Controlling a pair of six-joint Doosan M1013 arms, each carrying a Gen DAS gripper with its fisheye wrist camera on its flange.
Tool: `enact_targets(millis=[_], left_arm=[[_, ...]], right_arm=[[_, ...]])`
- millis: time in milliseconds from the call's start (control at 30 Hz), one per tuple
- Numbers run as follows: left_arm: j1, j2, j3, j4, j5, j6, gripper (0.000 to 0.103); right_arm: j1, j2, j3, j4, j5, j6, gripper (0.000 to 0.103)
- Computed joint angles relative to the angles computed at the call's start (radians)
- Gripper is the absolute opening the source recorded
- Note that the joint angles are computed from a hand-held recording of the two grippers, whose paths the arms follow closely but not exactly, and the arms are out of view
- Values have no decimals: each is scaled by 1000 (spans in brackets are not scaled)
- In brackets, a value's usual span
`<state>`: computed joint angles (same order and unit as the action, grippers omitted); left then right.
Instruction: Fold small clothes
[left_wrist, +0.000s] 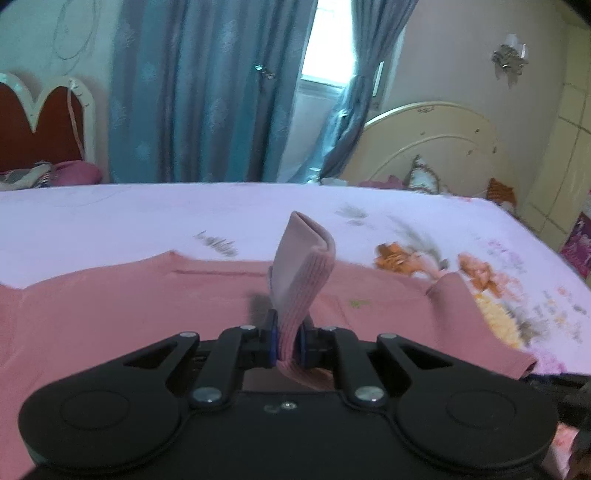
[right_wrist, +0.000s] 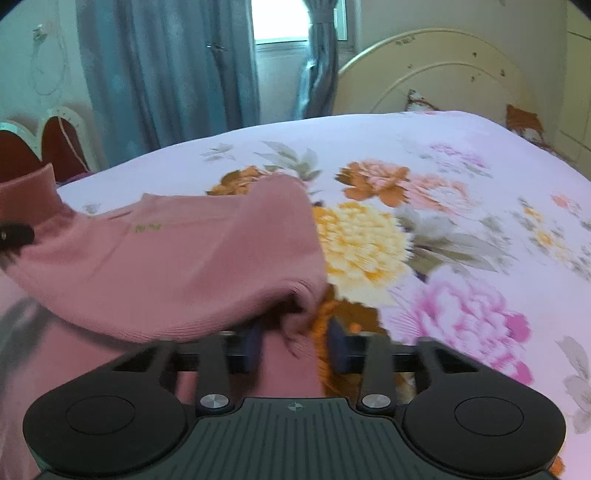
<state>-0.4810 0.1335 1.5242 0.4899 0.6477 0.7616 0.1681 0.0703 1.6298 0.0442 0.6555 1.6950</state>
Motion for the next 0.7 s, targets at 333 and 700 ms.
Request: enact_targets(millis=[333,700], left_arm=[[23,-10,57,12,85,-86,26],[60,-20,64,-98,49,-87,22]], right_arm=[[-19,-17,15,-51,30,139,5],[-68,-63,17,100,40,-2,34]])
